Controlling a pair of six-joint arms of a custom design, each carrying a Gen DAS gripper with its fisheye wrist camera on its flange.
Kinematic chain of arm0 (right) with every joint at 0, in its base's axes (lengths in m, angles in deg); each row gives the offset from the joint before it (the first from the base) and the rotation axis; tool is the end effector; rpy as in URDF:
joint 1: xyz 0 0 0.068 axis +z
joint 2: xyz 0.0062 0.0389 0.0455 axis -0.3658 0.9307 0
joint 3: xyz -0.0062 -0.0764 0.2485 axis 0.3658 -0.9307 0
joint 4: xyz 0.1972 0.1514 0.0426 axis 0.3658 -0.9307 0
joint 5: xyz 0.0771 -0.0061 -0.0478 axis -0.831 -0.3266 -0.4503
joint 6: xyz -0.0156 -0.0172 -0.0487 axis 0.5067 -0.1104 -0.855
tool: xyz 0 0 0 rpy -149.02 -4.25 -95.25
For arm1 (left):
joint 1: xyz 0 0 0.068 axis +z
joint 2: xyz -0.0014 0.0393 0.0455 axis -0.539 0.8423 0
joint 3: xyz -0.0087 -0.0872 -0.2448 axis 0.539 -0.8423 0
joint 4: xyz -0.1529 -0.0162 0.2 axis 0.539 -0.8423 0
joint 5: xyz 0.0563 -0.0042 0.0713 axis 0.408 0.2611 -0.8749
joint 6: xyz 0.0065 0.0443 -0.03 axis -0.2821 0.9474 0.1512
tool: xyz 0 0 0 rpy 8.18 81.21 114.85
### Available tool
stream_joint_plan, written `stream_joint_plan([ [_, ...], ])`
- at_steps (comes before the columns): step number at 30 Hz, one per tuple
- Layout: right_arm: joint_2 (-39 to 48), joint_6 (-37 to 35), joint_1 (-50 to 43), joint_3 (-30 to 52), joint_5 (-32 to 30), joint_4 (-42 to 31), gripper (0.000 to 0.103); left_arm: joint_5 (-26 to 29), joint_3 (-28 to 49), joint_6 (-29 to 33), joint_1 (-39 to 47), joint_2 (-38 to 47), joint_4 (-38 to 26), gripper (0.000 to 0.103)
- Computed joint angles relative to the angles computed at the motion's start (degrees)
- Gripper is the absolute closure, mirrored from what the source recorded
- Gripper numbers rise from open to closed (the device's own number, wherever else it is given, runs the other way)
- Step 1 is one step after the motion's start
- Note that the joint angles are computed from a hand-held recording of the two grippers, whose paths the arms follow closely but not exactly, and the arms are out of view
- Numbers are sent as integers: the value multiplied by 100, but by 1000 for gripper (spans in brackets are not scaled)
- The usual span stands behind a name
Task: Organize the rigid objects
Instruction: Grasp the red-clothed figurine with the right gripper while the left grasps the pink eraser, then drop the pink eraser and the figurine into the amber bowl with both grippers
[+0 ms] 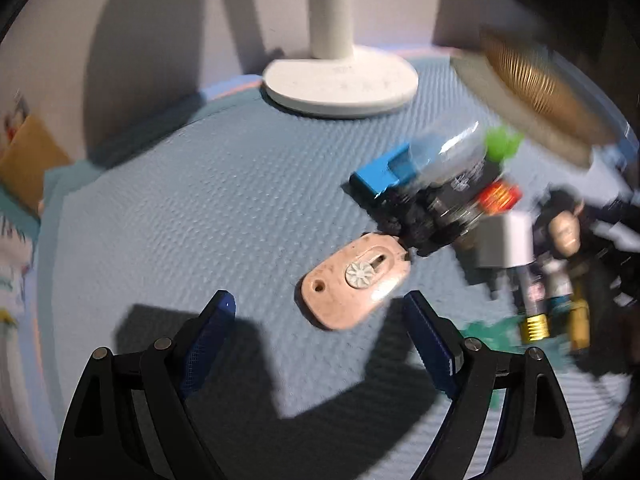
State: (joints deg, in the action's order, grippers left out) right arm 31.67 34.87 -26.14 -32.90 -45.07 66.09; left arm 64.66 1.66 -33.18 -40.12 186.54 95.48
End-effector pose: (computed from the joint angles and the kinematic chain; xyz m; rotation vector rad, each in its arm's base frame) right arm 0.3131 -0.0087 0.0525 -0.7764 2.3751 0.3883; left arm 0.2741 -0.0317 0.0444 0.0329 2.6146 0.0922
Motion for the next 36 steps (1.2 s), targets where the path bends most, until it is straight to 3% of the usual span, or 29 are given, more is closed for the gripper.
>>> stream_joint_plan([
  [2,27,19,-6,46,-8,-46,63,195,81,115,-21,72,163,26],
  [4,52,36,-11,83,-33,-69,63,428,161,183,42,190,305,52],
  [5,37,49,-22,63,-35,-37,63,395,98,203,-51,186,469,53],
  [9,-117,41,-83,-164,-124,224,69,0,-219,-126,-343,8,686,53],
  [11,-167,69,-142,-220,-170,267,77,-139,-678,-458,-267,-367,801,53],
  [15,-284,5,-433,-262,-293,-62,77,-295,-1659,-1142,-182,-1349,960,53],
  [19,-670,-632,-959,-601,-497,-530,77,-512,-2319,-1932,-416,-2024,698,53],
  [23,-784,-1279,-1278,-817,-497,-798,77,-775,-2469,-2568,-1000,-1721,855,53],
  [26,-718,-1416,-1399,-768,-425,-1002,73,-931,-2519,-2830,-1524,-1765,670,40],
  [27,-702,-1446,-1435,-718,-459,-1122,69,-710,-2573,-2742,-1571,-1938,560,29],
  [28,-687,-1475,-1477,-678,-514,-1206,64,-503,-2664,-2657,-1583,-2177,481,26],
  [29,-693,-1456,-1506,-682,-545,-1177,60,-323,-2804,-2598,-1648,-2523,377,26],
  [31,-712,-1312,-1474,-736,-521,-993,44,-578,-2846,-2700,-1896,-2751,148,26],
  [33,-647,-1155,-1378,-650,-558,-1010,43,-956,-2778,-2785,-2031,-2613,-17,26],
  [36,-614,-929,-1152,-580,-497,-984,43,-1036,-2896,-2695,-1827,-2323,392,26],
])
